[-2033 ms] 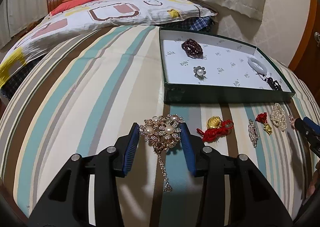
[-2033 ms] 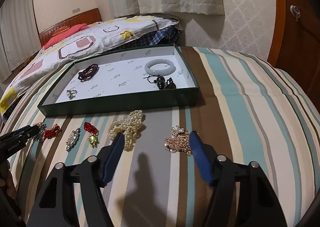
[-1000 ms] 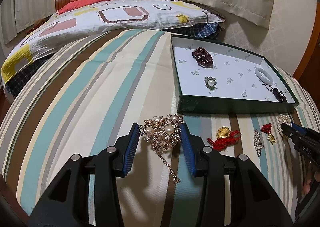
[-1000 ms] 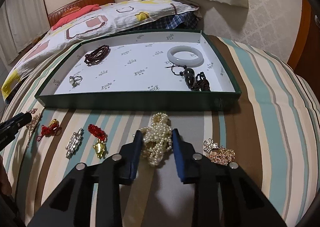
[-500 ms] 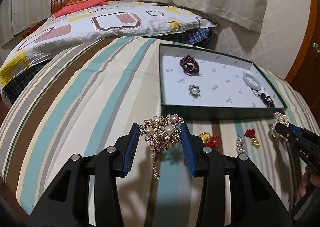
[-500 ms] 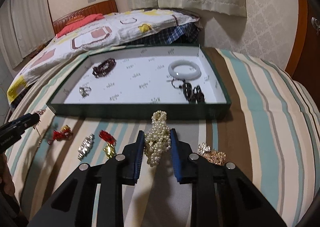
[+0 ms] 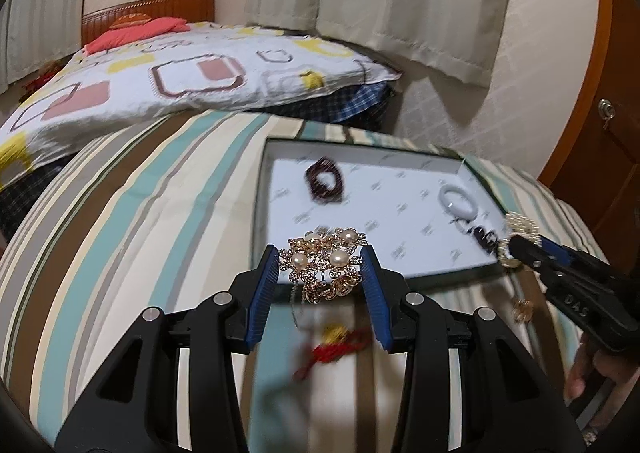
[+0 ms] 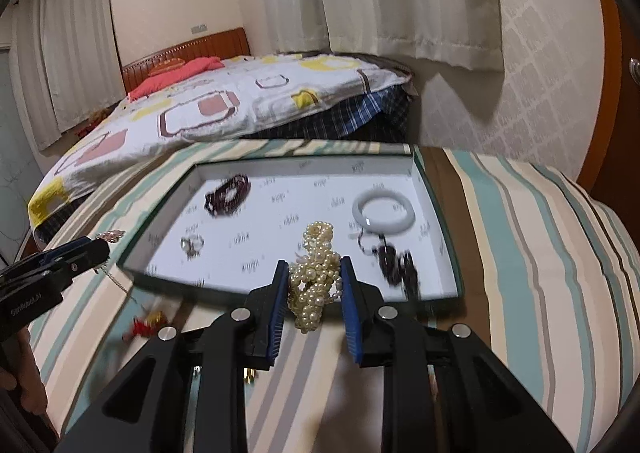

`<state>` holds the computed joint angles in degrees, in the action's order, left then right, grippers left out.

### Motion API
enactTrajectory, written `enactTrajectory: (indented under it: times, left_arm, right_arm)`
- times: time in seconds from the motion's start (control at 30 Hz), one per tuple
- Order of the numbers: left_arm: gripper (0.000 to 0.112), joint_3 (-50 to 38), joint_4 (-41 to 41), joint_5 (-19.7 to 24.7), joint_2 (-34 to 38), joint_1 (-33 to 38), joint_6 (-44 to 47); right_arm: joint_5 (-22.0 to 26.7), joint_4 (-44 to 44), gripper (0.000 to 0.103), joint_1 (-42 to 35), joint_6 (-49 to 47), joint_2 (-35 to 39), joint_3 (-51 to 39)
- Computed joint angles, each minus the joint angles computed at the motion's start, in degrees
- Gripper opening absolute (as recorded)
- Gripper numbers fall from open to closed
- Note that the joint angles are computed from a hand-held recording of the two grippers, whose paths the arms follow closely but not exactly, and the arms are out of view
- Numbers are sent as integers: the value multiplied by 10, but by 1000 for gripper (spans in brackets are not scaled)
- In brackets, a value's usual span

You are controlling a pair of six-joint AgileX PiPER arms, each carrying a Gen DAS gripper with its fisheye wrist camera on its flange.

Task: Organize jewelry
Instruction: 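Lift and carry both held brooches over the tray, then open both tools to drop the brooches into the tray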

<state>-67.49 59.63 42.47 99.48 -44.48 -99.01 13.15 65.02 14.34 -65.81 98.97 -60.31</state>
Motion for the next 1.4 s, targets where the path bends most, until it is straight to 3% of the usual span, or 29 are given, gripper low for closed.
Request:
enactTrajectory:
  times: [0.4,0.77,1.0,1.4]
  left_arm:
    - [41,-187,-19,-22,114,55,109]
    - [41,-389,-119,-15,257,108,253]
    - [41,-506,-239,30,340,139,370]
    - [41,-685,-361,149,434,163,509]
  right_arm:
    - [24,-82,26,2,72,96,-163]
    - [87,-220,26,-1,218,226,-340]
    - [152,-347,26,2,348,299,-445]
    - [261,-440,28,6,438,357,-560]
